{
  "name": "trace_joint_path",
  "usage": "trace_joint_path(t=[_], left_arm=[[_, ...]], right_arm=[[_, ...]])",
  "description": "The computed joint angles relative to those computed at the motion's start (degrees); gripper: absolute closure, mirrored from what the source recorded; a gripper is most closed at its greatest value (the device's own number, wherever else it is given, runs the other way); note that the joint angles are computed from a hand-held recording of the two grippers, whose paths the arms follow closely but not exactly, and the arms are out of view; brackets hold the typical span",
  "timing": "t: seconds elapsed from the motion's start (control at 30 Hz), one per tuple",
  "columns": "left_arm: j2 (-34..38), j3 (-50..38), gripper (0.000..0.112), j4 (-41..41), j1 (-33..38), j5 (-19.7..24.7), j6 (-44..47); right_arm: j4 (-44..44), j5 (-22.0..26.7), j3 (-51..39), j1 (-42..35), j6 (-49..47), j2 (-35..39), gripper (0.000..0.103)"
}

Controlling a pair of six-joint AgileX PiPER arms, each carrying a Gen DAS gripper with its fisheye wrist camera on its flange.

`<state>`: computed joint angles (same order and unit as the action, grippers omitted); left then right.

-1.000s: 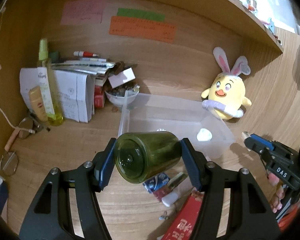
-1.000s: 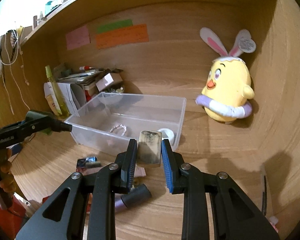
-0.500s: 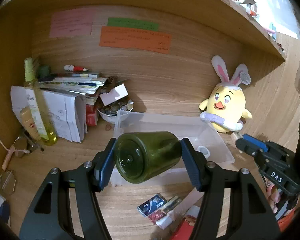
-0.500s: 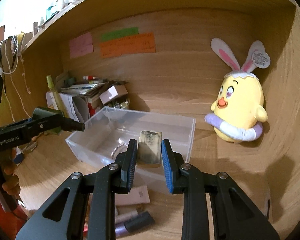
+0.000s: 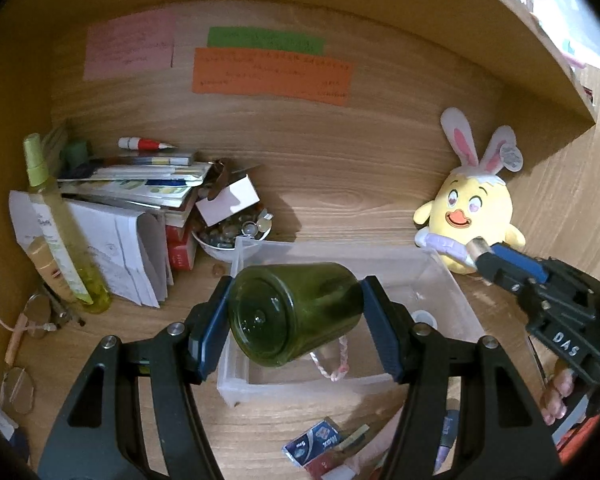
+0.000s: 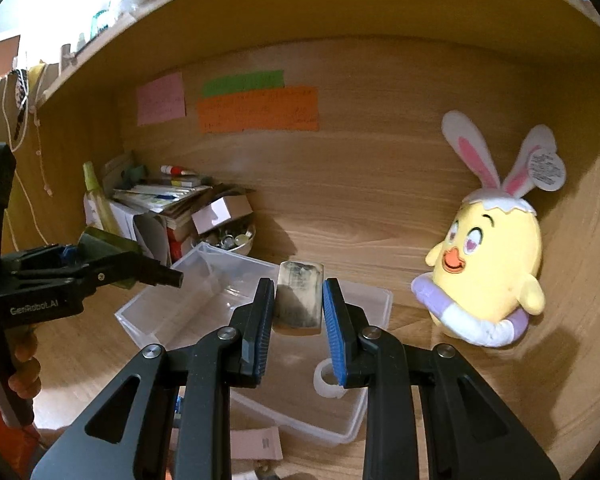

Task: Organize objects
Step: 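Carry the block and green bottle into the clear box and release both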

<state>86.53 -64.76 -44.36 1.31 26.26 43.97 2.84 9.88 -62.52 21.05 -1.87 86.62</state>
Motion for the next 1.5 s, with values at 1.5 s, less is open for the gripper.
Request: trace_joint_path(t=[1.5], left_arm=[[15.66,-11.31,0.050,8.84,-4.57,10.69,-7.12]], right_arm=[[-2.27,14.13,-15.85,0.23,1.21,20.75,0.080]])
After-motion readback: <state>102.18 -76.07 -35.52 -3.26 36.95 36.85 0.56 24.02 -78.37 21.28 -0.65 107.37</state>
